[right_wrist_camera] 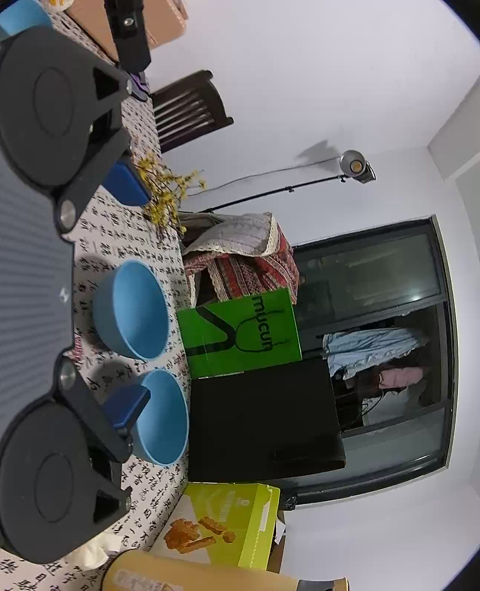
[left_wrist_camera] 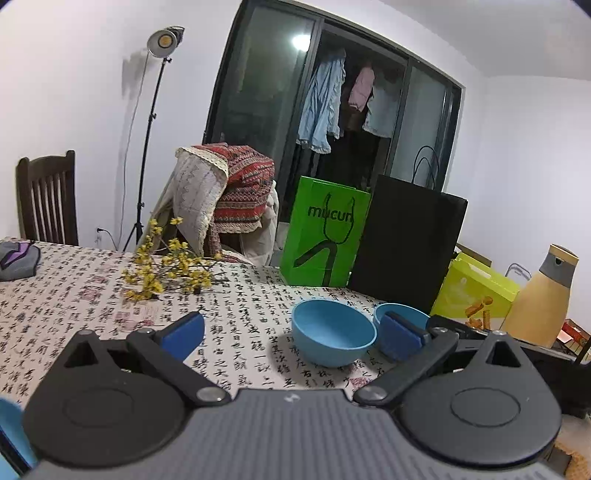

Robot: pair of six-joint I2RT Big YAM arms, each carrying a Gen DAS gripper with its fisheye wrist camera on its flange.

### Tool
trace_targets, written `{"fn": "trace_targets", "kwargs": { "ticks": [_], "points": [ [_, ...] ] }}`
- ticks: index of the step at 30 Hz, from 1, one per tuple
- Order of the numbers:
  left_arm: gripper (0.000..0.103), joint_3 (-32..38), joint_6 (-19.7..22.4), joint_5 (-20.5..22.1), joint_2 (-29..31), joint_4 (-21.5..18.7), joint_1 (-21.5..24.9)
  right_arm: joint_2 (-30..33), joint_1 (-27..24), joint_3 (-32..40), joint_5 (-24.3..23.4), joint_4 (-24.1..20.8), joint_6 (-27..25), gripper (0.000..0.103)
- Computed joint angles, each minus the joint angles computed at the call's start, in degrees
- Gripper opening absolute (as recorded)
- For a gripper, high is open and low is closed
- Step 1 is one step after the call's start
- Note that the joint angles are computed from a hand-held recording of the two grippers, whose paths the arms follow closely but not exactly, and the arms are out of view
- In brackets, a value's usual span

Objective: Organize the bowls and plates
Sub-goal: 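Move both open grippers to the rim of the next blue bowl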

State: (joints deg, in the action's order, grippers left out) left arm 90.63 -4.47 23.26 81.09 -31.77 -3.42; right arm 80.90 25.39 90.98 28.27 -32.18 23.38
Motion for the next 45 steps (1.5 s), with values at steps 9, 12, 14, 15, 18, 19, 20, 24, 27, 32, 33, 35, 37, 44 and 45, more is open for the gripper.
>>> {"fn": "trace_targets", "kwargs": {
  "ticks": [9,12,14,15,18,19,20,24,27,32,33,35,37,44,45],
  "points": [
    [0.103,6.8,-1.1,-1.6,5.6,-2.8,-2.3,4.1,-3.6,6.6,-1.9,-2.6,-0.5,0.103],
    [0.103,8.3,-1.6,-2.1,6.9,-3.3,-2.8,5.1,-4.5,8.2,-2.4,-2.8,-0.4,0.103],
    [0.103,9.3,-2.0,-2.3,7.8,-3.8,-2.9,6.2,-5.1,9.6,-3.0,-3.3,-0.2,0.103],
    [0.103,9.7,-2.1,-2.5,8.2,-4.0,-3.0,6.7,-5.4,10.3,-3.4,-3.3,0.0,0.103],
    [0.103,10.9,-2.4,-3.3,9.3,-4.1,-3.3,8.0,-6.3,11.6,-4.7,-3.2,0.2,0.103],
    [0.103,11.4,-2.5,-3.6,9.8,-4.3,-3.4,8.4,-6.6,12.0,-5.1,-3.1,0.1,0.103],
    [0.103,11.9,-2.7,-3.9,10.3,-4.5,-3.5,8.9,-6.8,12.4,-5.4,-3.0,0.0,0.103],
    [0.103,14.2,-3.2,-4.7,12.2,-5.5,-3.8,11.0,-7.9,13.8,-6.3,-2.5,-0.1,0.103],
    [0.103,16.3,-3.4,-5.8,13.9,-6.3,-4.2,11.7,-8.9,12.7,-6.9,0.4,0.3,0.103],
    [0.103,19.3,-3.8,-6.1,16.5,-7.3,-4.5,11.6,-10.0,8.7,-7.4,7.1,0.6,0.103],
    [0.103,19.8,-3.8,-6.4,16.9,-7.3,-4.6,11.8,-10.4,8.6,-8.1,7.2,1.1,0.103],
    [0.103,21.2,-4.0,-6.4,18.2,-7.9,-4.8,11.9,-11.0,7.4,-9.0,8.7,1.8,0.103],
    [0.103,22.8,-4.3,-6.3,19.6,-9.1,-5.1,12.2,-11.2,6.8,-8.3,9.7,1.5,0.103],
    [0.103,27.6,-3.5,-7.9,23.9,-12.1,-6.1,12.8,-11.4,5.3,-5.6,12.1,1.2,0.103],
    [0.103,28.6,-3.5,-8.0,24.6,-12.7,-6.2,13.1,-11.3,5.4,-4.8,12.2,0.8,0.103]
  ]
}}
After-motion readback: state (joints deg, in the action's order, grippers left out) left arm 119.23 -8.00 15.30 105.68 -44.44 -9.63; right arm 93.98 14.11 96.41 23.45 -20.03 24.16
